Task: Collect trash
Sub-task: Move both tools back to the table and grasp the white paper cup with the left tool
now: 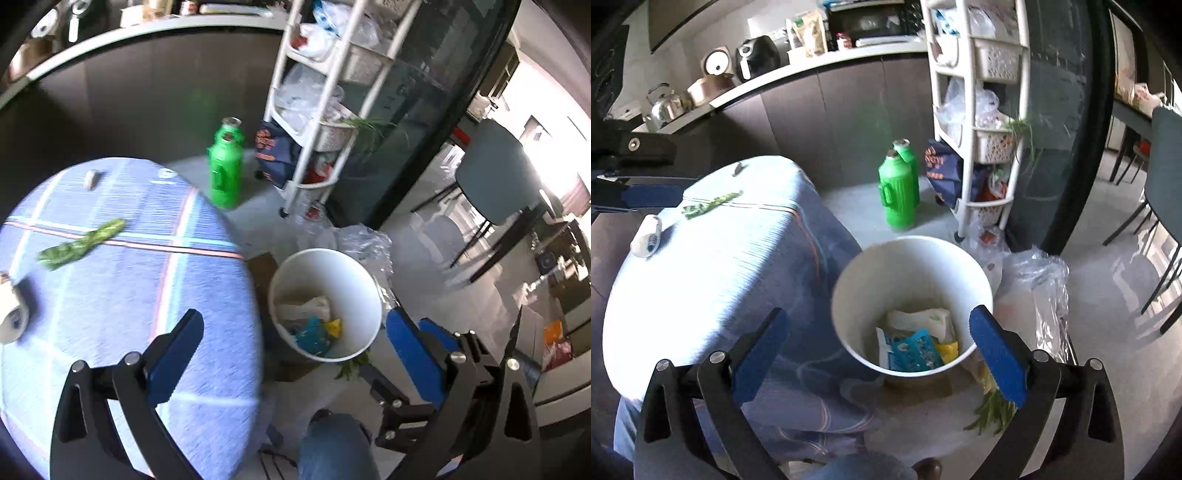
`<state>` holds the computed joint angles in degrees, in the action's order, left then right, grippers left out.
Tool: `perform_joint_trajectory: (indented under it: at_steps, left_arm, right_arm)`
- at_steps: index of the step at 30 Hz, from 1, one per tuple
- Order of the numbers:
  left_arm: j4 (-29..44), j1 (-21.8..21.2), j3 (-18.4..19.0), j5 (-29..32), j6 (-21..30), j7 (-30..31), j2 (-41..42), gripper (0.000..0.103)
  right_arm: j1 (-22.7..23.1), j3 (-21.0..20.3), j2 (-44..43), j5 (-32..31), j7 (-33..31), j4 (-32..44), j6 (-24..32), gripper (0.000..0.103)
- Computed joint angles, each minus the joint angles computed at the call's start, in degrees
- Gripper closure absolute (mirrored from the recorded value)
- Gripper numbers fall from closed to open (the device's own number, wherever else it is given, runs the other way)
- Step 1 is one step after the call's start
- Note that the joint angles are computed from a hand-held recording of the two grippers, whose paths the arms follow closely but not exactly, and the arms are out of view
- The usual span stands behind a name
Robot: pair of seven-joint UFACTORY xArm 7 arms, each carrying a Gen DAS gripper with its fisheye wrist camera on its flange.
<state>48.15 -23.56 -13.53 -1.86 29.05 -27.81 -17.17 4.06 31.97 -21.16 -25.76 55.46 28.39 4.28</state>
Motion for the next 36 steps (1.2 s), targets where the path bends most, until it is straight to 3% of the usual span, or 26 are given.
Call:
perform_joint_trajectory:
  at_steps: [8,18,23,28,31,36]
  left_arm:
    - [-5.21,2.77,-0.12,2.26,5.06,-3.7,-10.73,0.004]
    - [-15.22,5.21,4.3,-1.36,7.65,-1.86,-24.65,0.004]
    - [-20.35,9.11,6.95,-1.96,10.4,-1.58,-31.12,0.004]
    - [-25.25,15.78,10.83,-0.88,13.35,-0.14,-36.88,0.004]
    - [-26.39,20.45,13.72,0.17,13.58,2.11,-37.05,0.004]
    - [-22.49,25.29,19.1,-0.14,10.22,8.6,-28.33,0.004]
  right_arm:
    - [3.18,1.1,-0.88,-0.44,-0.61,3.35,2.62,0.009]
    - [6.3,3.15,4.88,-8.0,2.44,12.01,7.26,0.009]
    - [9.9,2.11,9.97,-12.39,3.87,17.01,9.14,0.009]
    - [13.62,0.96,15.39,-16.3,4.38,22.25,11.17,0.009]
    - [16.24,-0.17,18.71,-17.76,3.59,25.5,12.35,0.009]
    - [20.53,-2.67,23.27,-19.12,2.6,29.81,13.78,0.009]
